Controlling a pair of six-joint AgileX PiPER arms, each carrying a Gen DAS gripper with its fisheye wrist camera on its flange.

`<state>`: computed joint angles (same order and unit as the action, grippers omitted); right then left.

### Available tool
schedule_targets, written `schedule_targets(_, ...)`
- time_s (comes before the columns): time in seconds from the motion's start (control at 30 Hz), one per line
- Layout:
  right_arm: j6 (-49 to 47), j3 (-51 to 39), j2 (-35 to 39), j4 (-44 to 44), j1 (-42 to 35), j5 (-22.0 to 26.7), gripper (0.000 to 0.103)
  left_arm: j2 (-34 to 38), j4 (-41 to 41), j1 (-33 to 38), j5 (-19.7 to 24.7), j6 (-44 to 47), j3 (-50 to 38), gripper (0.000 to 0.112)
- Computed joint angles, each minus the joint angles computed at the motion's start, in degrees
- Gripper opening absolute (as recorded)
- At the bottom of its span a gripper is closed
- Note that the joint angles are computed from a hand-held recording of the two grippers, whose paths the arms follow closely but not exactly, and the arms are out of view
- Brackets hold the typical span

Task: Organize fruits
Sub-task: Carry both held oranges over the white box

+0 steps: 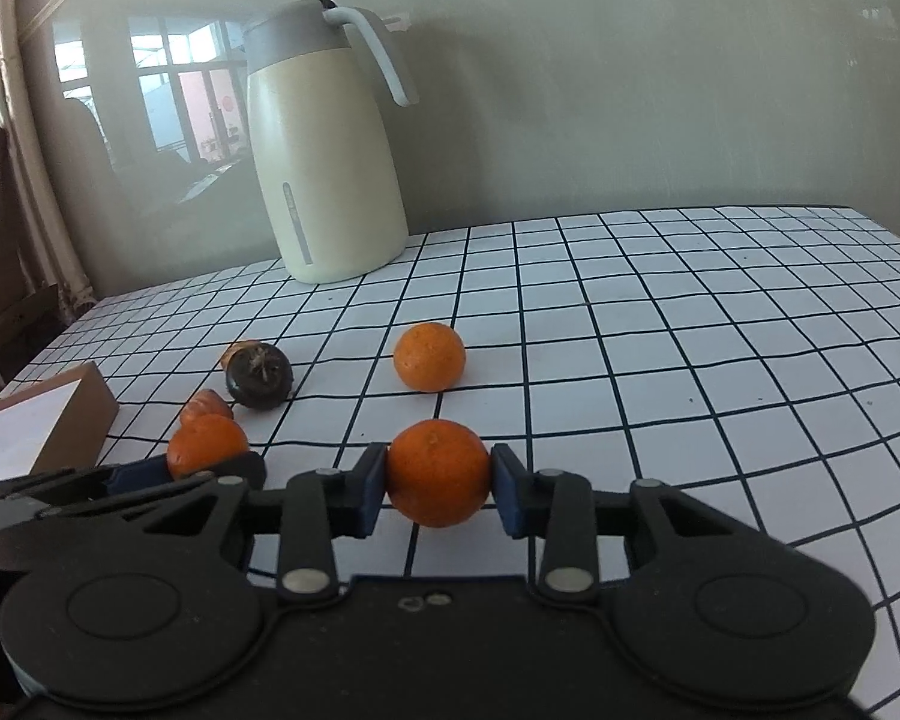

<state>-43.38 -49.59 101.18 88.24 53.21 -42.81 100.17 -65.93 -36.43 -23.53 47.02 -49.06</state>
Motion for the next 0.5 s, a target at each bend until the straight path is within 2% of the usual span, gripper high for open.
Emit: schedule_targets(0.5, -5.9, 0.9, -2.4, 3.5, 8.0, -2.8, 0.028, -11.5, 0.7, -1.8, -0.6, -0.2, 11.7, 0.041)
